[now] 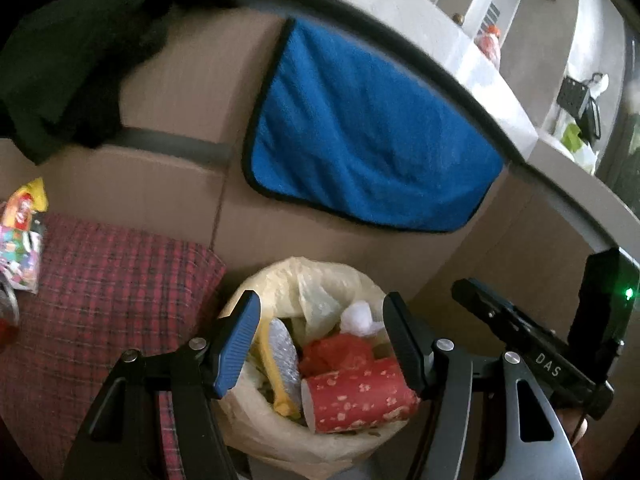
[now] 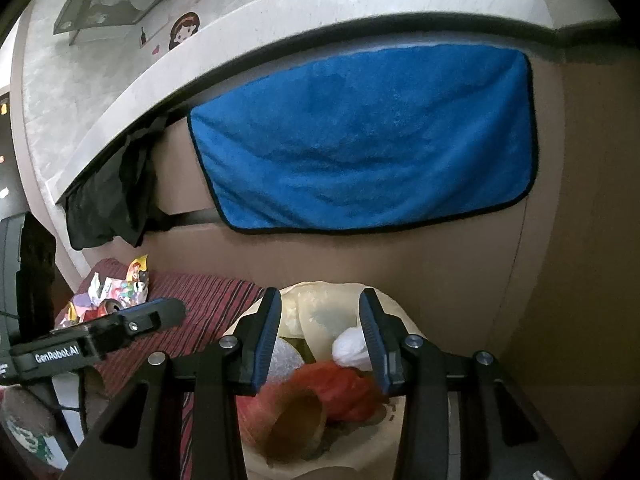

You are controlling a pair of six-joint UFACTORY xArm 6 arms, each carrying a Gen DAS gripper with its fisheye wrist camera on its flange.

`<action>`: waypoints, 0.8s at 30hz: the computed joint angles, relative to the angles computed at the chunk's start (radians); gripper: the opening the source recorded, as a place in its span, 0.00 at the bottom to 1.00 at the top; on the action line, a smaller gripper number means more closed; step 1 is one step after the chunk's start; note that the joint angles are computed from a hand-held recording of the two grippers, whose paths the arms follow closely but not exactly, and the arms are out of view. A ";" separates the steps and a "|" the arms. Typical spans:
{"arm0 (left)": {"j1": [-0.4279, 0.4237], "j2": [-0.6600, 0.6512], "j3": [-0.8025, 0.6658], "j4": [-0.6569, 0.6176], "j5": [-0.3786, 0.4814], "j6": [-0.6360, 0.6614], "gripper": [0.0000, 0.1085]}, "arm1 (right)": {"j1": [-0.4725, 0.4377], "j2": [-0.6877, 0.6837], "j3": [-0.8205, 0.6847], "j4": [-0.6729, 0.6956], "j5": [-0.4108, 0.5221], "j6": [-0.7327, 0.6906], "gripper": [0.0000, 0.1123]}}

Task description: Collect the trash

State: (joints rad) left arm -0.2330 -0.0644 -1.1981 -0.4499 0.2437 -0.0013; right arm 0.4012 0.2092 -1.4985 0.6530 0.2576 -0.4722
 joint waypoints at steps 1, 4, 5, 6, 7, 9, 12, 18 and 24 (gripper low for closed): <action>0.008 -0.016 0.013 0.028 -0.006 -0.025 0.59 | 0.000 -0.007 0.006 -0.009 -0.005 0.008 0.34; 0.038 -0.082 0.070 0.192 -0.016 -0.156 0.59 | 0.002 -0.023 0.017 -0.026 -0.004 0.024 0.34; 0.054 -0.106 0.090 0.260 -0.015 -0.204 0.59 | 0.006 -0.029 0.020 -0.030 -0.005 0.027 0.34; 0.073 -0.133 0.114 0.332 -0.013 -0.253 0.59 | 0.009 -0.035 0.025 -0.031 -0.009 0.026 0.34; 0.088 -0.158 0.135 0.384 -0.010 -0.291 0.59 | 0.015 -0.040 0.029 -0.039 -0.013 0.030 0.34; 0.124 -0.218 0.189 0.440 -0.012 -0.332 0.59 | 0.029 -0.049 0.031 -0.045 -0.020 0.031 0.34; 0.185 -0.304 0.267 0.436 -0.012 -0.325 0.59 | 0.058 -0.052 0.017 -0.057 -0.013 0.039 0.34; 0.333 -0.446 0.387 0.368 0.025 -0.222 0.59 | 0.145 -0.032 -0.042 -0.114 0.011 0.067 0.34; 0.538 -0.532 0.464 0.194 0.066 -0.018 0.59 | 0.243 0.046 -0.156 -0.222 0.059 0.151 0.34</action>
